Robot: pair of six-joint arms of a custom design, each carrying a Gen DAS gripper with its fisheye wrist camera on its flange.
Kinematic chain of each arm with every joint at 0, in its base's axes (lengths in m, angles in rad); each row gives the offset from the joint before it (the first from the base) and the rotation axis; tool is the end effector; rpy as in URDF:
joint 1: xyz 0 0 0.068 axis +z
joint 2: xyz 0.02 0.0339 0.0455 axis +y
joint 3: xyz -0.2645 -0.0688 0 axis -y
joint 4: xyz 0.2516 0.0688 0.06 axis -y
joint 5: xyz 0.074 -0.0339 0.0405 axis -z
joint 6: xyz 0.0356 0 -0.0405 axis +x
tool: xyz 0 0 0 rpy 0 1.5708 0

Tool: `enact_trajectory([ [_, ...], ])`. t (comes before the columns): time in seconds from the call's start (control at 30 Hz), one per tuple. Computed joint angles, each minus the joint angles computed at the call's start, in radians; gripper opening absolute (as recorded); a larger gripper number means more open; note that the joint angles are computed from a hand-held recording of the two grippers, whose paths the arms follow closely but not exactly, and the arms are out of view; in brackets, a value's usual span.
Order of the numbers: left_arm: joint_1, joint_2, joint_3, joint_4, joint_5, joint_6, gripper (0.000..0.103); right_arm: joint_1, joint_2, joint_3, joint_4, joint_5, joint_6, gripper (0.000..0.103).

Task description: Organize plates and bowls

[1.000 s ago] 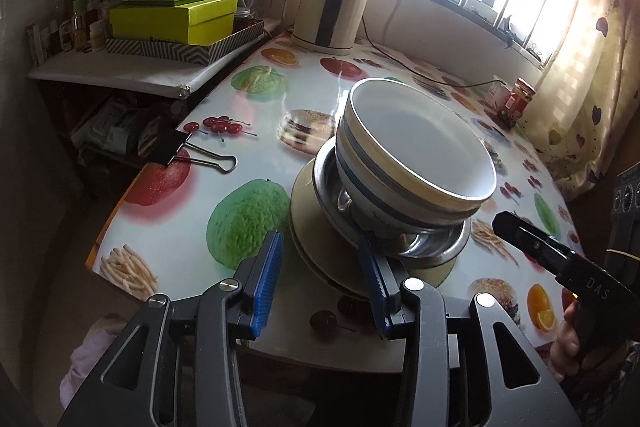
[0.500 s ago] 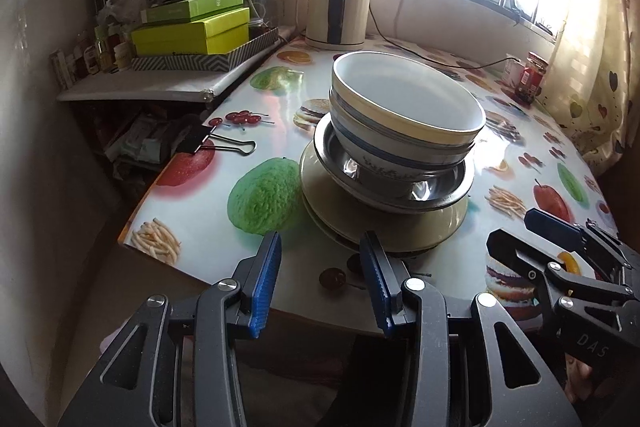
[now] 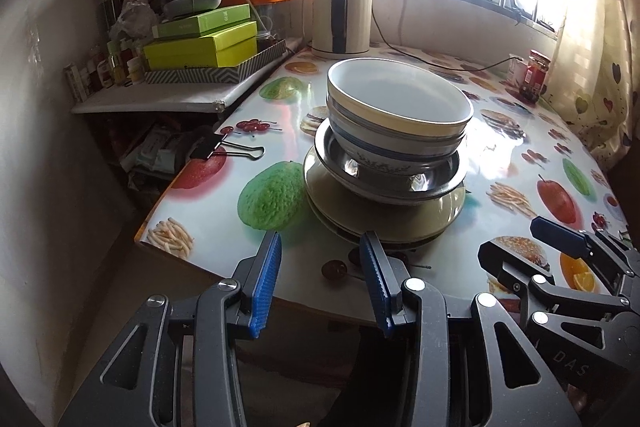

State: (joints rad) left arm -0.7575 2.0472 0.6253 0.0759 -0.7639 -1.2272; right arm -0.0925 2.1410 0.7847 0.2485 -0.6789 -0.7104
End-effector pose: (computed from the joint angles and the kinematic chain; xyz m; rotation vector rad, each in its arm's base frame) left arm 0.2060 -0.1609 0.0114 -0.6557 2.2791 0.2964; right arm 0.3211 -0.0073 0.0121 -0.9221 2.2307 0.5603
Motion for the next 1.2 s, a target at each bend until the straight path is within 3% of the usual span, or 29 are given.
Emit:
enact_trajectory([
  [0.07,-0.002,0.013,0.022,-0.031,0.004,-0.005,0.042,0.0,0.001,0.002,0.0,0.002,0.003,0.071],
  [0.13,0.003,0.012,0.008,0.018,0.022,0.021,0.042,-0.001,0.003,0.002,0.003,0.005,0.006,0.071],
  [1.2,0.015,0.054,0.031,0.042,0.053,0.04,0.042,0.002,0.029,0.021,0.01,0.018,0.031,0.073],
])
